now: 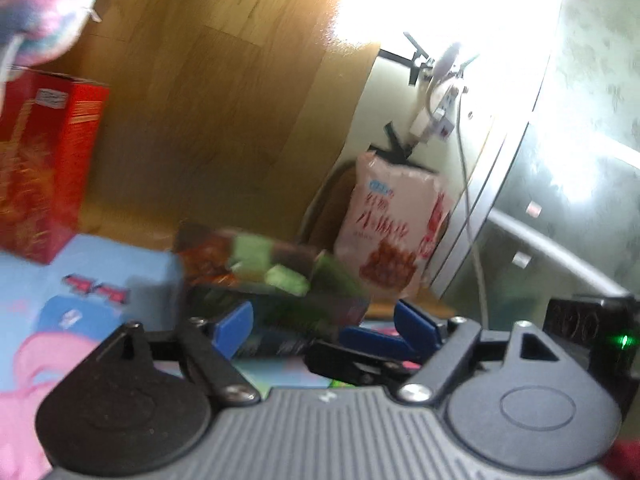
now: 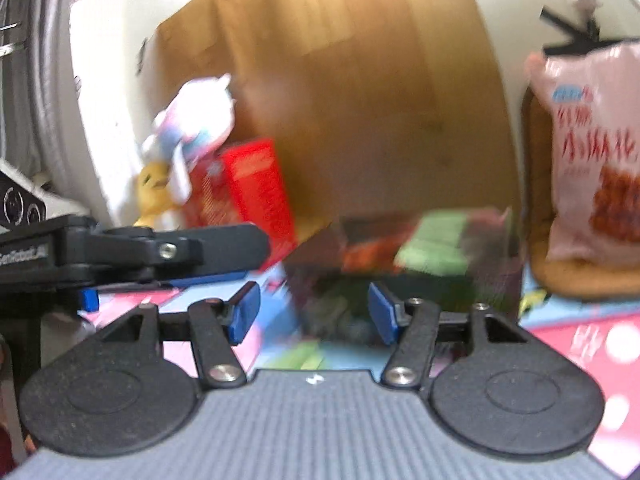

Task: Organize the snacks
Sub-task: 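Carry the light green packet into the black tin box and open the left gripper, then grasp the leaf-patterned green packet with the right gripper and lift it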

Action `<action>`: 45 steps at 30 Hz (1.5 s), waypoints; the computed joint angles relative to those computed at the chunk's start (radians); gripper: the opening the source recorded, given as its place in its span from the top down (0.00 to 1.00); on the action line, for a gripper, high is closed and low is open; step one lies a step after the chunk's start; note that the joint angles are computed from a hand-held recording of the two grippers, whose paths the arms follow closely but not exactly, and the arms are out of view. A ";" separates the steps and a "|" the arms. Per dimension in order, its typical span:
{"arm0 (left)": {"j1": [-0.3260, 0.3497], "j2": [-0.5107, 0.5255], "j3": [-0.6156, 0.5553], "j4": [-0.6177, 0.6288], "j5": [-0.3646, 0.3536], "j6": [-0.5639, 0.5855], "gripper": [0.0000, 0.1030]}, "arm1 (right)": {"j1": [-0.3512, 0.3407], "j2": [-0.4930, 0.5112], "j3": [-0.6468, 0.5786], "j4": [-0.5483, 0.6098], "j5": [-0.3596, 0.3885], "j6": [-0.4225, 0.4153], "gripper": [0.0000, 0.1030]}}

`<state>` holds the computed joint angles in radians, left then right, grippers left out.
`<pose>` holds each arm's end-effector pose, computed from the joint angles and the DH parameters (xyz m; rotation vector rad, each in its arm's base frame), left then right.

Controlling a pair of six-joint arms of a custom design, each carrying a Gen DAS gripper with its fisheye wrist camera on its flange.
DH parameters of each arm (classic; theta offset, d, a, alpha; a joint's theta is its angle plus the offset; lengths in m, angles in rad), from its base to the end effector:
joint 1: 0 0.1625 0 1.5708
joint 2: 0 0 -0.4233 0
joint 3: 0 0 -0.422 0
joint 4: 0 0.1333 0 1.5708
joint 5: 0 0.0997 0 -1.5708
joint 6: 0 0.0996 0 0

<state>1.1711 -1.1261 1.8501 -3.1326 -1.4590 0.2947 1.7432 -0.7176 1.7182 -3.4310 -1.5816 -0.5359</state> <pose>-0.1154 -0.6444 0.2730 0.8911 2.6686 -1.2589 0.2482 -0.6544 0.0961 0.9365 -2.5523 1.2230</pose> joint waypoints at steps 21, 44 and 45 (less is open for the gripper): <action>0.122 -0.087 0.108 -0.100 0.069 -0.091 0.26 | 0.066 0.133 -0.122 0.048 -0.253 -0.119 0.19; 0.121 -0.088 0.111 -0.095 0.055 -0.075 0.26 | 0.042 0.120 -0.130 0.085 -0.208 -0.119 0.46; 0.122 -0.088 0.111 -0.097 0.054 -0.078 0.25 | 0.043 0.110 -0.113 0.064 -0.184 -0.132 0.46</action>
<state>1.2931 -1.2144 1.9611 -3.2292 -1.4051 0.2171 1.7857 -0.6076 1.6055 -3.3671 -1.7658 -0.6678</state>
